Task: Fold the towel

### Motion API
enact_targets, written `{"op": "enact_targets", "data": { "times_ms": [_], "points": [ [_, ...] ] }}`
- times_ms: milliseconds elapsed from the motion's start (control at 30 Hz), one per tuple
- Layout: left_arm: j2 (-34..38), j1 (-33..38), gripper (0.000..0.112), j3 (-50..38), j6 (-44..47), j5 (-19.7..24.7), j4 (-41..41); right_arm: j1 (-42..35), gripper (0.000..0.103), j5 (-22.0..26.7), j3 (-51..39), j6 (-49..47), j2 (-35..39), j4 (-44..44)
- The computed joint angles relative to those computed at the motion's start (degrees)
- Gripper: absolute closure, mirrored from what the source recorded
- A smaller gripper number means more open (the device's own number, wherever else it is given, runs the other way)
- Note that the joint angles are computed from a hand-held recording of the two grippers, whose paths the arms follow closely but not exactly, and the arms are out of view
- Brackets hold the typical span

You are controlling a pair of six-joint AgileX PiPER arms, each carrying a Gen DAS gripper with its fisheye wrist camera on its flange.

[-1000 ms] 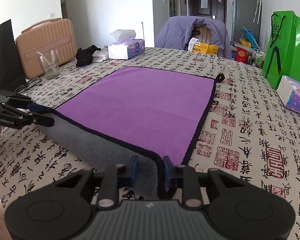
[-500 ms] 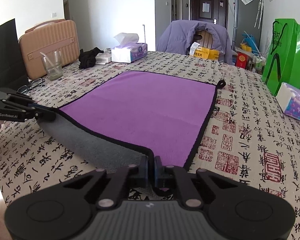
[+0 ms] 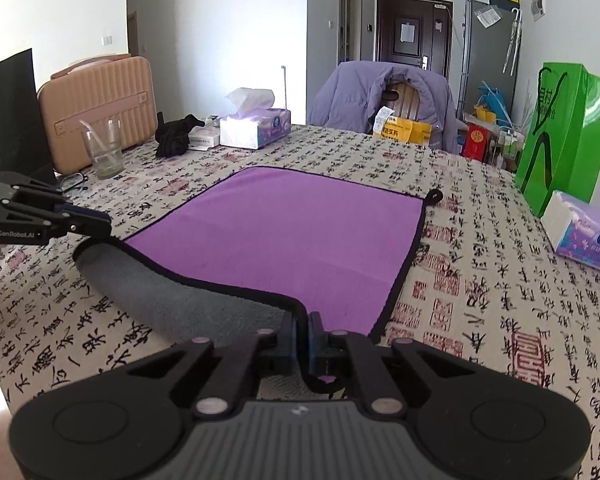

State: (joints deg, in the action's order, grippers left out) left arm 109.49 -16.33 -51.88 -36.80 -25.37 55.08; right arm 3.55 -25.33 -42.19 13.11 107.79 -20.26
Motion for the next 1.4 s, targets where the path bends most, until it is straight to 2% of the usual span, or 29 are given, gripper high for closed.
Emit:
{"op": "enact_targets", "data": {
  "times_ms": [67,200,267,300,333,367,467,533,600,633,733,933,1400],
  "points": [
    [0.2,-0.1,0.104,-0.6,-0.8,0.3,0.8,-0.1,0.098,0.3,-0.2,-0.1,-0.3,-0.1],
    [1.2,0.3,0.101,-2.7,-8.8,2.0,7.9,-0.2,0.098,0.8,-0.6,0.7,-0.4,-1.0],
    [1.7,0.9,0.092,-3.5,-13.6,2.4,12.2,-0.1,0.098,0.9,-0.7,0.7,-0.3,-1.0],
    [2.0,1.4,0.077,-3.9,-15.9,2.3,14.3,-0.1,0.098,0.9,-0.7,0.6,-0.2,-0.9],
    [2.1,1.7,0.070,-3.9,-16.8,2.1,15.1,-0.1,0.098,0.9,-0.7,0.6,-0.2,-0.9],
    [2.2,1.7,0.070,-4.0,-17.4,2.5,15.7,-0.1,0.098,0.8,-0.7,0.5,-0.1,-0.9],
    [3.1,2.4,0.070,-5.2,-22.5,2.3,20.6,-0.1,0.098,0.8,-0.7,0.5,-0.1,-0.9],
    [3.7,2.7,0.076,-5.9,-25.4,1.6,23.7,0.0,0.098,0.7,-0.6,0.3,-0.1,-0.6],
    [4.0,2.8,0.103,-6.2,-26.6,1.1,25.4,0.0,0.098,0.6,-0.5,0.1,-0.1,-0.4],
    [4.0,2.9,0.106,-6.2,-26.7,0.9,25.8,0.0,0.098,0.5,-0.4,0.0,-0.1,-0.3],
    [3.3,2.1,0.107,-4.9,-20.2,1.9,19.7,0.0,0.098,0.2,0.1,-0.6,-0.3,0.1],
    [1.9,1.6,0.107,-3.8,-14.3,1.7,14.6,0.2,0.098,0.6,0.2,-1.6,-1.1,1.1],
    [1.5,-0.1,0.107,-7.6,-12.6,4.0,13.9,-0.8,0.098,3.3,-3.1,0.1,-1.8,-1.6]
  ]
}}
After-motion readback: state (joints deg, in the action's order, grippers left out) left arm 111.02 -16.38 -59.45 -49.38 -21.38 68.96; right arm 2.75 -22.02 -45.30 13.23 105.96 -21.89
